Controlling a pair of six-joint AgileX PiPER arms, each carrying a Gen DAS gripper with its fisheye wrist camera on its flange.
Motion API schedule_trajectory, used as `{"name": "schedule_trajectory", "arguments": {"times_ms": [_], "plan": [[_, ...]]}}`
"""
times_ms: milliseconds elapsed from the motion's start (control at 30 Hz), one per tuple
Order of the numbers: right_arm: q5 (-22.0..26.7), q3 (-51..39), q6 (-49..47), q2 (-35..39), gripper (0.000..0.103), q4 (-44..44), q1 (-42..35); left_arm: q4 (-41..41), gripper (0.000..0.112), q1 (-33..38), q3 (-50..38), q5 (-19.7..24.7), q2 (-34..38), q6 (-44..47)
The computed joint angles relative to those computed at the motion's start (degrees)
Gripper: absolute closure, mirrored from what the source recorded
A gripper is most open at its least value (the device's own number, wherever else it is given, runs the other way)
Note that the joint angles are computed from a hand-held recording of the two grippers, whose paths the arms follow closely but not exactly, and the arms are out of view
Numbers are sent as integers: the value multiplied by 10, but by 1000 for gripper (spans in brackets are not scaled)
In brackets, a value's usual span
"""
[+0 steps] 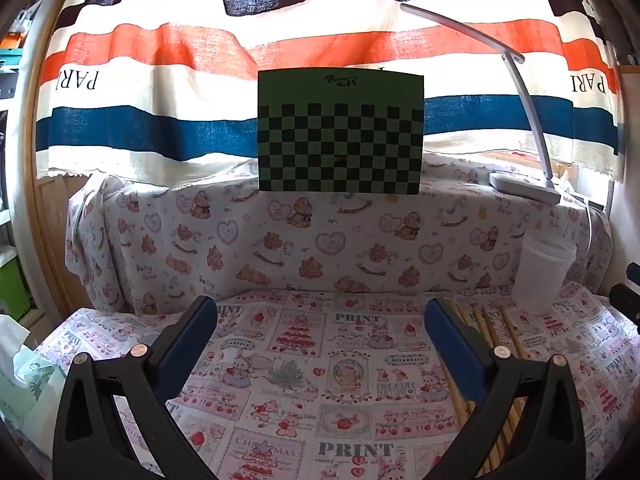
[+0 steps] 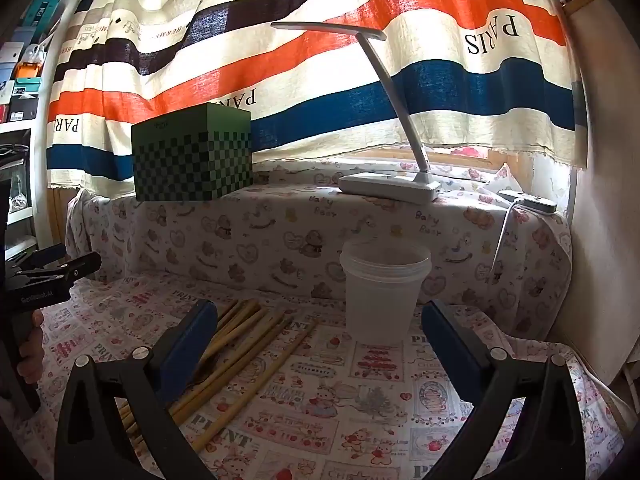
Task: Organize utensils
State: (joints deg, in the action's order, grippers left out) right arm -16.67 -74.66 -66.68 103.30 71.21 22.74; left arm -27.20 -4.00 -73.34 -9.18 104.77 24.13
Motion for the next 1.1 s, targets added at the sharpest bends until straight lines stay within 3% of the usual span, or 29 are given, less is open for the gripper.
{"name": "schedule_trajectory", "arguments": {"times_ms": [333, 567, 1100], "plan": [[-2, -4, 1, 4, 0, 0, 3, -3, 10, -1, 2, 1, -2, 8], [-2, -4, -1, 5, 0, 1, 4, -60, 10, -2, -4, 8, 0, 63], [-2, -4, -1, 4, 0, 1, 4, -45, 10, 3, -6, 13, -2, 51]]}}
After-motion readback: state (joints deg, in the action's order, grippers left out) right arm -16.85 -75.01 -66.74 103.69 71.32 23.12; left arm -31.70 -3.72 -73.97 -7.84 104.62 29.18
